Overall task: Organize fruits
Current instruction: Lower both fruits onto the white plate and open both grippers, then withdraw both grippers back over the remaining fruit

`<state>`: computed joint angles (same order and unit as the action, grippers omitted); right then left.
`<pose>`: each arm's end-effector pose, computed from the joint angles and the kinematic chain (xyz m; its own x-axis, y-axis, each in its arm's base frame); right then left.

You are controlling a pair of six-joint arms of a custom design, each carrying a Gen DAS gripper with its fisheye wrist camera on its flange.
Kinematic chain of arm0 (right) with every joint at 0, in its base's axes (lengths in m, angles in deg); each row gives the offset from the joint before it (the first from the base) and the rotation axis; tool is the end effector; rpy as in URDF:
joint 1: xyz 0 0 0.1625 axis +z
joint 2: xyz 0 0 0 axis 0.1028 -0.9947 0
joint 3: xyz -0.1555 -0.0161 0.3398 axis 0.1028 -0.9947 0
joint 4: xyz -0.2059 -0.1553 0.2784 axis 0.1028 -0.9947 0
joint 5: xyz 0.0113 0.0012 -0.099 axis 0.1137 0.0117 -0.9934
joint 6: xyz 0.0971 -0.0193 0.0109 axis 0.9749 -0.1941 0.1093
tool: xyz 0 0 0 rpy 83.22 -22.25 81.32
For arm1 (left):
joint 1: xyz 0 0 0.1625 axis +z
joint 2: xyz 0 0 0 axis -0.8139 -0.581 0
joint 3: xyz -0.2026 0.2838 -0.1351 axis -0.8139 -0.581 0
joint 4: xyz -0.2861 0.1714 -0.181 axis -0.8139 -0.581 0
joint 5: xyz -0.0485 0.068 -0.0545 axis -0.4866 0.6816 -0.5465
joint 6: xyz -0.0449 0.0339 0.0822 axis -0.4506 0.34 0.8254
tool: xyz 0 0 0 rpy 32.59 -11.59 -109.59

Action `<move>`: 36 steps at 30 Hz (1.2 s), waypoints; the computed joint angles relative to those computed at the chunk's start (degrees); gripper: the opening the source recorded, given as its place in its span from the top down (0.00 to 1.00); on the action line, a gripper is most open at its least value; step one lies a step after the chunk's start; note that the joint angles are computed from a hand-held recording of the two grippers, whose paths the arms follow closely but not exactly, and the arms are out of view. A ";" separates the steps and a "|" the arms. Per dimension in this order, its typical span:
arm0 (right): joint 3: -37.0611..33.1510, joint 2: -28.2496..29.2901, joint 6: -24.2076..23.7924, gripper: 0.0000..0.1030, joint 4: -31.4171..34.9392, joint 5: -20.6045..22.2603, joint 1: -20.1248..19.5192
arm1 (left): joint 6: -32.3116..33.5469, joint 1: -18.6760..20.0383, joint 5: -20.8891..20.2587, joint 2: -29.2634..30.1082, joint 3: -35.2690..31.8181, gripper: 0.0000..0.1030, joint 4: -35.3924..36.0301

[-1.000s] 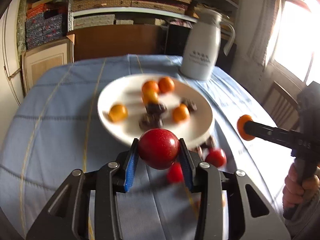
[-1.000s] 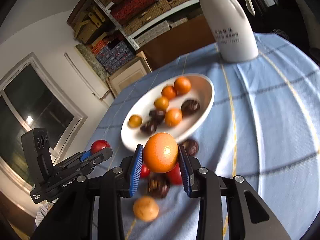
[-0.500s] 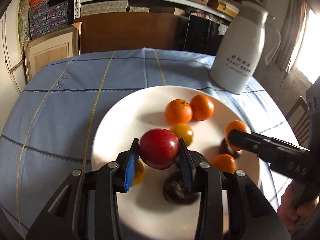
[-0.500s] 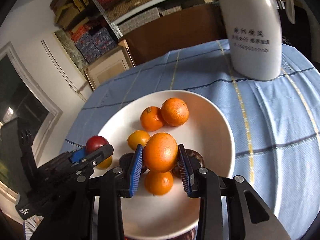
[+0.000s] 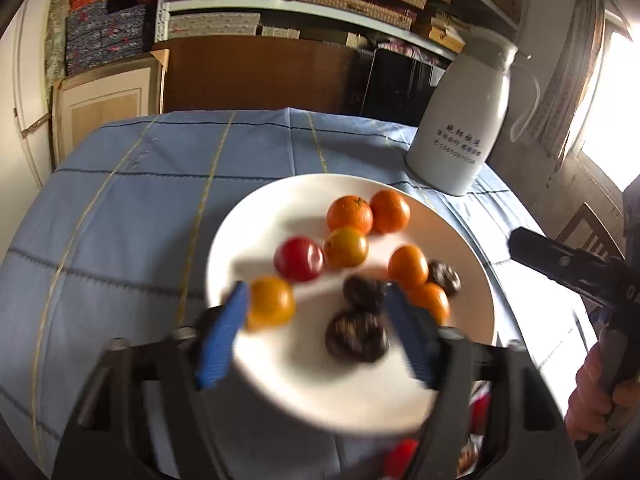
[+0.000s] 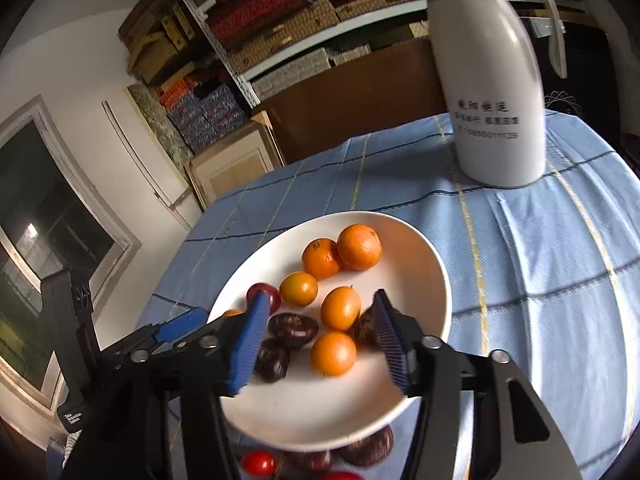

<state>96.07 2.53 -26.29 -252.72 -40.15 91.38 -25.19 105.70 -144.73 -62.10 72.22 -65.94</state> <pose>0.1624 -0.5278 0.2701 -0.9425 0.1567 0.2951 -0.1646 0.5509 -0.8182 -0.2876 -0.6392 0.1311 -0.6926 0.5559 -0.4596 0.7116 0.6308 -0.3094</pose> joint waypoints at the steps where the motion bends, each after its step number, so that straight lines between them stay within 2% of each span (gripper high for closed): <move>1: 1.97 -0.62 -0.17 0.40 -1.89 -0.18 0.00 | 0.01 -0.20 0.27 -1.26 2.31 0.18 -1.49; 3: 5.59 -1.48 -0.08 0.40 -5.50 -1.11 0.03 | -0.14 -0.67 0.20 -4.50 7.90 0.18 -3.34; 5: 9.92 -2.72 1.62 0.33 -8.41 -0.71 -0.67 | -0.56 -1.14 -0.08 -7.16 12.95 0.12 -4.60; 9: 14.04 -4.37 4.27 0.31 -11.29 0.24 -1.56 | -0.14 -2.75 2.61 -8.97 19.10 0.10 -6.63; 13: 16.62 -5.40 5.75 0.28 -13.95 1.13 -2.21 | 0.79 -3.77 4.23 -8.77 21.16 0.10 -7.06; 16: 17.18 -5.70 6.43 0.28 -13.76 1.61 -2.70 | 2.28 -4.70 6.89 -8.29 22.54 0.10 -8.08; 19: 16.79 -5.81 6.38 0.28 -12.36 1.81 -2.64 | 3.23 -5.06 7.58 -7.53 22.27 0.10 -7.15; 21: 16.72 -5.66 6.11 0.28 -12.52 1.49 -2.38 | 3.47 -4.85 7.10 -7.03 21.35 0.17 -5.30; 22: 16.72 -5.62 6.07 0.28 -12.61 1.50 -2.31 | 3.46 -4.64 6.51 -6.77 20.70 0.25 -3.90; 25: 16.70 -5.49 6.28 0.28 -12.54 1.05 -2.33 | 2.85 -4.23 5.29 -6.24 19.28 0.39 -0.66; 27: 16.90 -5.71 6.80 0.28 -12.08 1.52 -2.67 | 3.16 -4.10 4.05 -6.44 19.33 0.41 -1.01; 28: 16.85 -5.77 6.86 0.28 -11.87 1.64 -2.75 | 3.29 -3.99 3.45 -6.48 19.19 0.47 -0.75; 30: 16.69 -5.56 6.69 0.28 -11.50 1.26 -2.67 | 3.74 -3.95 2.89 -6.18 18.83 0.53 -0.85; 31: 16.59 -5.50 6.66 0.28 -11.22 1.26 -2.66 | 3.97 -3.78 2.00 -5.99 18.37 0.61 -0.51; 33: 16.42 -5.29 6.54 0.28 -10.64 1.00 -2.65 | 4.37 -3.65 1.16 -5.84 18.05 0.65 -0.18; 34: 16.25 -5.23 6.51 0.28 -10.34 0.93 -2.67 | 4.65 -3.53 0.37 -6.00 18.09 0.72 -0.18; 36: 16.24 -5.28 6.63 0.28 -9.69 1.25 -2.83 | 4.55 -3.40 -0.44 -6.25 18.23 0.73 0.01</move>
